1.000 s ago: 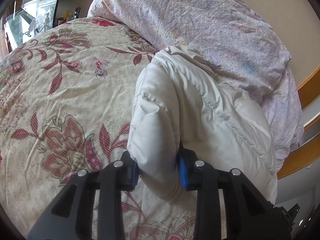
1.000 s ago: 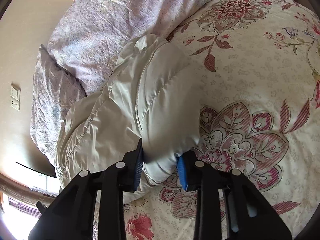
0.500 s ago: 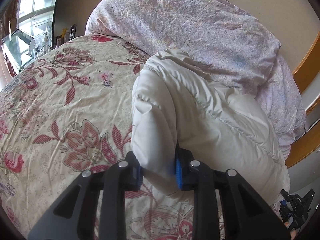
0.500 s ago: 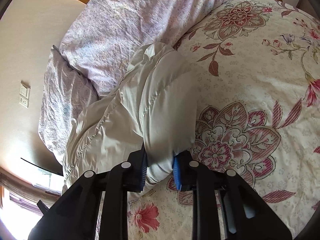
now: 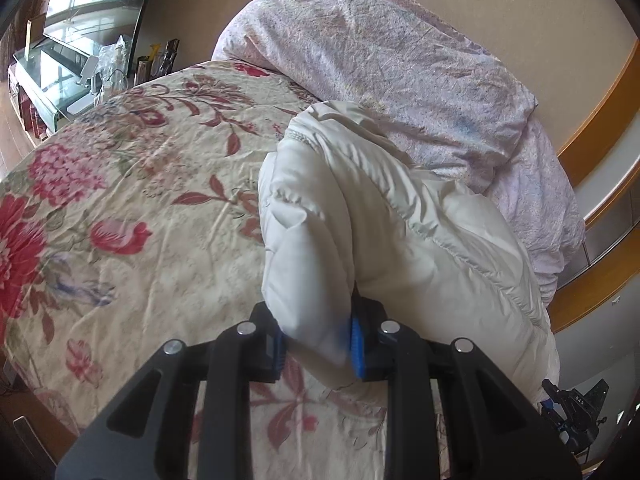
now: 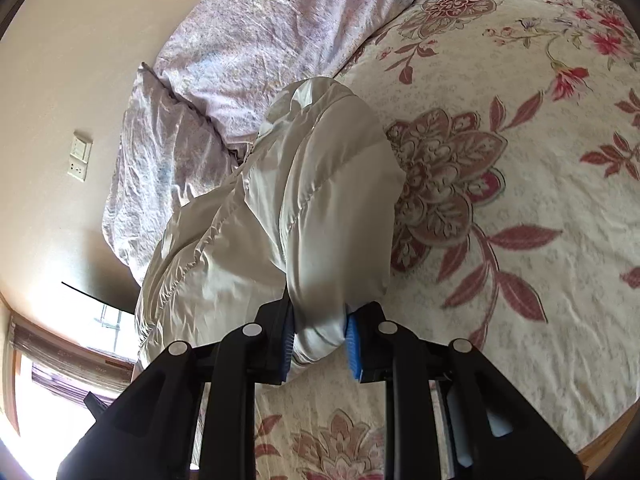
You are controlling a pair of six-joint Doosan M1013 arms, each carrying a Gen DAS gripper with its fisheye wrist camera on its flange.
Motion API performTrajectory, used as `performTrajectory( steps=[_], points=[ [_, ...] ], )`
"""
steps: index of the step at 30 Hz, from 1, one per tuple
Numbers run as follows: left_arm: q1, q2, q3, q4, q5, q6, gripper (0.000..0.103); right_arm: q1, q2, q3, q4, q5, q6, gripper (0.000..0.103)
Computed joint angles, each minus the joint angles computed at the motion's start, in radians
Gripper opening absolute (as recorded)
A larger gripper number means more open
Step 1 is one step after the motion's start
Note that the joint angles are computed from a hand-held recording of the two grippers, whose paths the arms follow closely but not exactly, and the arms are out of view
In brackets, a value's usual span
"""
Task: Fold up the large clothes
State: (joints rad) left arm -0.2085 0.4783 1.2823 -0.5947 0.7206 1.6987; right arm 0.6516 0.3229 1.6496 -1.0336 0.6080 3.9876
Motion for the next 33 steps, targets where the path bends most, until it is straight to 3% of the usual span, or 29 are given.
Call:
performTrajectory(
  steps=[5, 8, 9, 12, 16, 18, 20, 22, 27, 33],
  points=[
    [0.019, -0.03, 0.047, -0.04, -0.002, 0.041, 0.025, 0.029, 0.004, -0.008, 0.025, 0.041, -0.052, 0.023],
    [0.017, -0.031, 0.053, -0.023, -0.007, 0.034, 0.027, 0.035, 0.011, -0.031, 0.094, 0.09, -0.156, 0.031],
    [0.014, -0.031, 0.054, -0.011, -0.011, 0.026, 0.029, 0.036, 0.013, -0.041, 0.119, 0.113, -0.189, 0.039],
    [0.011, -0.035, 0.062, 0.015, -0.028, 0.004, 0.04, 0.05, 0.029, -0.085, 0.171, 0.25, -0.263, 0.06],
    [0.016, -0.04, 0.075, 0.014, -0.047, -0.005, 0.066, 0.078, 0.063, -0.167, 0.145, 0.496, -0.331, 0.061],
    [0.025, -0.039, 0.081, -0.039, -0.044, 0.025, 0.07, 0.084, 0.083, -0.211, 0.111, 0.563, -0.4, 0.061],
    [0.032, -0.037, 0.084, -0.092, -0.039, 0.053, 0.073, 0.086, 0.102, -0.251, 0.067, 0.548, -0.478, 0.061],
    [0.036, -0.037, 0.09, -0.127, -0.044, 0.07, 0.075, 0.078, 0.12, -0.288, 0.052, 0.481, -0.579, 0.061],
    [0.042, -0.032, 0.095, -0.234, -0.039, 0.133, 0.082, 0.062, 0.227, -0.464, 0.124, 0.403, -0.876, 0.061],
    [0.049, -0.009, 0.081, -0.327, 0.013, 0.16, 0.083, 0.064, 0.339, -0.628, 0.157, 0.465, -1.04, 0.061]
  ],
)
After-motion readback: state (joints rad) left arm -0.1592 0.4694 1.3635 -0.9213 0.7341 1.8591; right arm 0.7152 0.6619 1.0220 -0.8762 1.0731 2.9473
